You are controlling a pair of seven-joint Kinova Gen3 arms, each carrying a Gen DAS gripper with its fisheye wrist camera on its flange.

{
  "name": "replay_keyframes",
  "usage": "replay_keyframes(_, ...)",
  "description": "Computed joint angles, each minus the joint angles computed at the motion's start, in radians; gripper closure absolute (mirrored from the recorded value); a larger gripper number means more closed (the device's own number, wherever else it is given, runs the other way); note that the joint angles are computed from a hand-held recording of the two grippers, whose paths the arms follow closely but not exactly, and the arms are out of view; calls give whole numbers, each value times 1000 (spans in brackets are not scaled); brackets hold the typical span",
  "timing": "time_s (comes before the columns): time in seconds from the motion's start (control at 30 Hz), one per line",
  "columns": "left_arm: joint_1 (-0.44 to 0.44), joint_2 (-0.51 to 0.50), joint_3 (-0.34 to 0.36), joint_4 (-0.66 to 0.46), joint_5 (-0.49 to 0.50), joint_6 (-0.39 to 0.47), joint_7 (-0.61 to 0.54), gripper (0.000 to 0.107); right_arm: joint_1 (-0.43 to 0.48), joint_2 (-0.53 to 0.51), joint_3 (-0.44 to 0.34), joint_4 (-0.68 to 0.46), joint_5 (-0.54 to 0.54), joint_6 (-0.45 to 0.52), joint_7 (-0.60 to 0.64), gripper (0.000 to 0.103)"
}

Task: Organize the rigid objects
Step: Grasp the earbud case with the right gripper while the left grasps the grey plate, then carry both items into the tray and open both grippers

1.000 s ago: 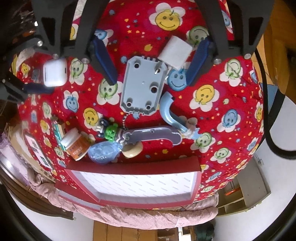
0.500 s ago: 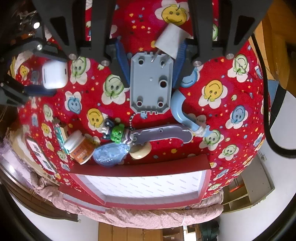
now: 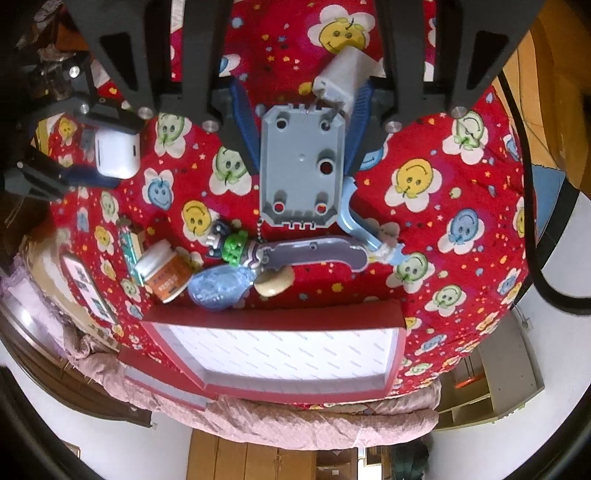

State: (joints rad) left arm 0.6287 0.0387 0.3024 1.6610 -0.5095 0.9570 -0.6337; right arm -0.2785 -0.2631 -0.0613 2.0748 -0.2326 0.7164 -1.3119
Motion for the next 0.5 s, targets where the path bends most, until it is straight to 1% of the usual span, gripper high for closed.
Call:
replay_keyframes(0.27, 1, -7, 5, -34, -22, 18, -7, 61, -6, 9, 1, -25, -4, -11, 5, 41)
replay_keyframes(0.5, -1, 18, -5, -109, -31, 50, -43, 61, -11, 24, 30, -72, -45, -10, 45, 41)
